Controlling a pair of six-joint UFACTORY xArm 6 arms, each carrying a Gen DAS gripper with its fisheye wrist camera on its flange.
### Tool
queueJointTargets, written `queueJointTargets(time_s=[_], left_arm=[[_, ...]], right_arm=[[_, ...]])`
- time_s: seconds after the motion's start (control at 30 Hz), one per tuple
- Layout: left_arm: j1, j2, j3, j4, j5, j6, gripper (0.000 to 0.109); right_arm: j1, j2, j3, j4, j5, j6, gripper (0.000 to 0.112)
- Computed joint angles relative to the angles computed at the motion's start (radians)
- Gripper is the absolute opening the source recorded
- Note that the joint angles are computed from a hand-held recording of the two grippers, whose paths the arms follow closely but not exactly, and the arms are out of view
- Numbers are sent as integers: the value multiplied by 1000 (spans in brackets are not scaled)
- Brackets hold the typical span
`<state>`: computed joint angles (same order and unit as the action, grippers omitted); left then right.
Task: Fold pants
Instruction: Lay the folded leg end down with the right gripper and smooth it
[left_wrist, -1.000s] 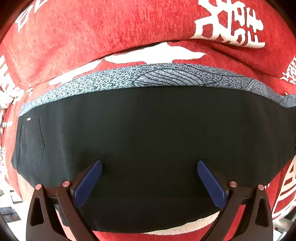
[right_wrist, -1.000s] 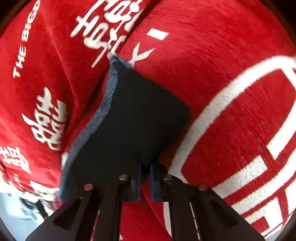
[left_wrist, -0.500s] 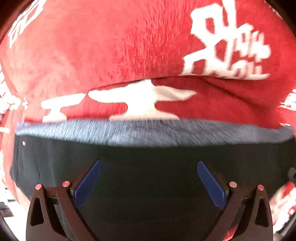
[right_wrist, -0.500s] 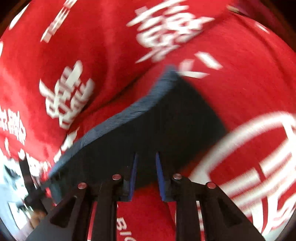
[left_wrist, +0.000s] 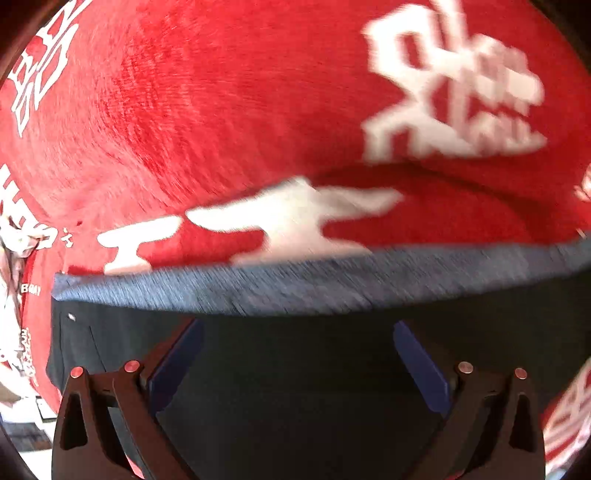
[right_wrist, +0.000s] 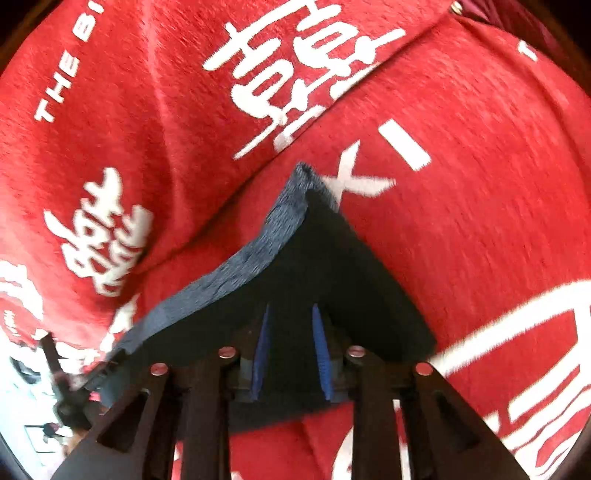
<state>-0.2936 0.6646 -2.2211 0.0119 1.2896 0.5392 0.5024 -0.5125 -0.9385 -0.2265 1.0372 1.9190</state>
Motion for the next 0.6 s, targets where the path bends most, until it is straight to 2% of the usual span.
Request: queueJointTargets(time_s=[0.07,0.13,0.23,0.33,0.5,0.6], left_arm=[[2,-112,156,-24,-14,14,103],[-1,-179,236,-59,17,18,103],[-36,-298,417,-79,-42,26,103],[-44,-339,496,-75,-74,59,103],[-82,-430,593,-81,-91,45,103],[-102,-443,612,-60,-79,33,103]], right_arm=[[42,9,-16,1,-16,45,52],[80,25,-22,10,-54,91,53],[121,39,-2,34,-123,138,53],[140,49,26,50,-169,165,53],[153,-17,78,-26,-132,281,53],[162,-66,94,-82,-41,376,53]])
